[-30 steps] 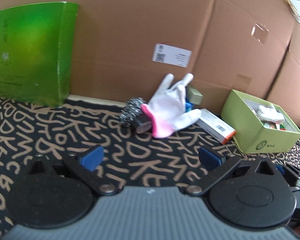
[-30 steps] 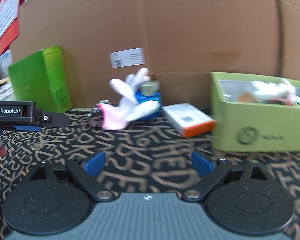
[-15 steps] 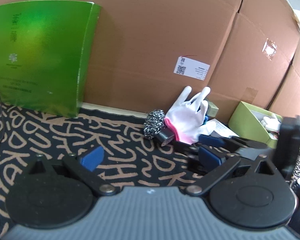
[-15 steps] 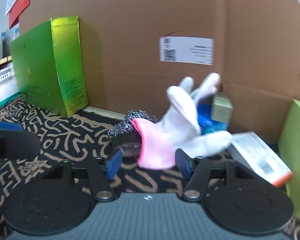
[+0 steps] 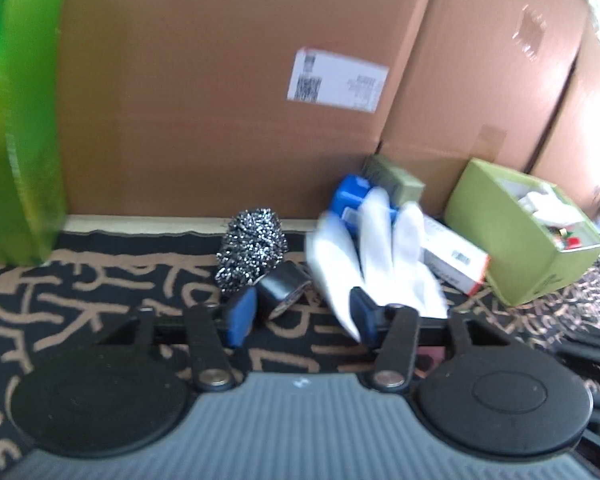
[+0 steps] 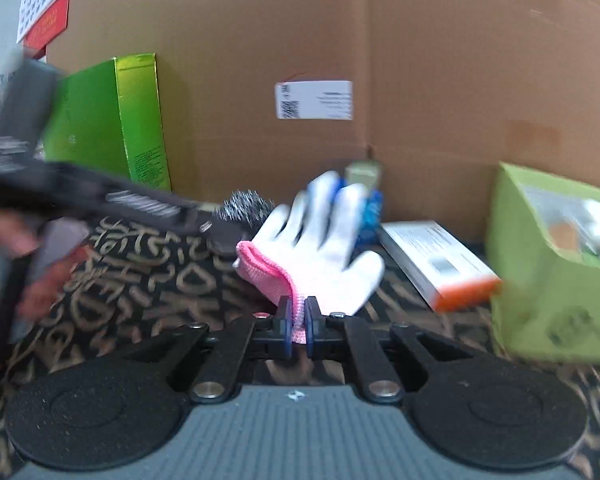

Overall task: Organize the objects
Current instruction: 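Grasp the black hair tie with the left tool while the right tool grasps the pink-cuffed glove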

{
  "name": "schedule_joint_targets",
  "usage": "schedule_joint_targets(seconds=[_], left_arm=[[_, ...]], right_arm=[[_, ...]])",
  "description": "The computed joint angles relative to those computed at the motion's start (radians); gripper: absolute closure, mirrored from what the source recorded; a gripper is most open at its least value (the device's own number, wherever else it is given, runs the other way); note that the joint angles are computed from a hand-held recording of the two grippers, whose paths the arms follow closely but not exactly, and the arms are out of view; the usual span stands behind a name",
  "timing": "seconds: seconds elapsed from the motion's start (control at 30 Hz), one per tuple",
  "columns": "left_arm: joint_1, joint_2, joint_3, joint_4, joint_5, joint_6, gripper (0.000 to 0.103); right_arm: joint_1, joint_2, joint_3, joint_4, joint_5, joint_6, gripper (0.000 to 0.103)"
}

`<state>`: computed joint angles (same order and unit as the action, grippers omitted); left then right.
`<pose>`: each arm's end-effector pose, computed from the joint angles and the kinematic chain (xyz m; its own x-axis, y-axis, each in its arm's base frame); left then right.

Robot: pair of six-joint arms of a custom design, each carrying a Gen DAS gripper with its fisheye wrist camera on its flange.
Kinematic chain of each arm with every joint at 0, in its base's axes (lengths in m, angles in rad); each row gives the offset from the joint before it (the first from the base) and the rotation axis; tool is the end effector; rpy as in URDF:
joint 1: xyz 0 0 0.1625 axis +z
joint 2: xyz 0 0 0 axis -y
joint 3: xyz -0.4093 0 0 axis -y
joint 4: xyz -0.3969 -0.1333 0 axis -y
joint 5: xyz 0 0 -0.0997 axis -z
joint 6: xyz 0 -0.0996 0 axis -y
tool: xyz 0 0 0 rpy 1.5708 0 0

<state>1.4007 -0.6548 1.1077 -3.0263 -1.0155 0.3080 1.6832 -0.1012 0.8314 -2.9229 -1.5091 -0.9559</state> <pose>0.0466 -0.8263 0.2766 -0.8421 -0.1195 -0.5259 0.3635 0.5945 -0.7172 0.2330 -0.8209 -0.0836 -0.4954 -0.7449 0.4470 -0.8594 0.3453 -0.3770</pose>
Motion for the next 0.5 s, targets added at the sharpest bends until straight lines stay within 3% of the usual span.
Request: schedule_joint_targets(seconds=[0.07, 0.13, 0.17, 0.33, 0.4, 0.47, 0.5], left_arm=[[0.006, 0.027, -0.047, 0.041, 0.000, -0.017, 0.068], [0.012, 0.037, -0.072, 0.089, -0.011, -0.054, 0.094], [0.015, 0.036, -0.072, 0.104, -0.020, -0.079, 0.098], [0.010, -0.025, 0.041, 0.096, -0.056, -0.101, 0.100], [-0.004, -0.046, 0.092, 0.053, -0.040, -0.073, 0.099], [-0.017, -0.033, 0.095, -0.016, -0.014, -0.013, 0.090], [-0.022, -0.019, 0.082, -0.042, 0.000, 0.010, 0.079]], right_arm=[[-0.017, -0.073, 0.112, -0.031, -0.005, 0.000, 0.095], [-0.027, -0.118, 0.182, -0.036, -0.014, -0.006, 0.095], [-0.031, -0.139, 0.208, -0.028, -0.015, 0.001, 0.095], [-0.036, -0.170, 0.240, 0.023, -0.022, 0.004, 0.086], [-0.035, -0.164, 0.239, 0.003, -0.027, -0.003, 0.068], [-0.033, -0.152, 0.233, -0.022, -0.026, 0.004, 0.058], [-0.032, -0.150, 0.232, -0.029, -0.020, 0.009, 0.056]])
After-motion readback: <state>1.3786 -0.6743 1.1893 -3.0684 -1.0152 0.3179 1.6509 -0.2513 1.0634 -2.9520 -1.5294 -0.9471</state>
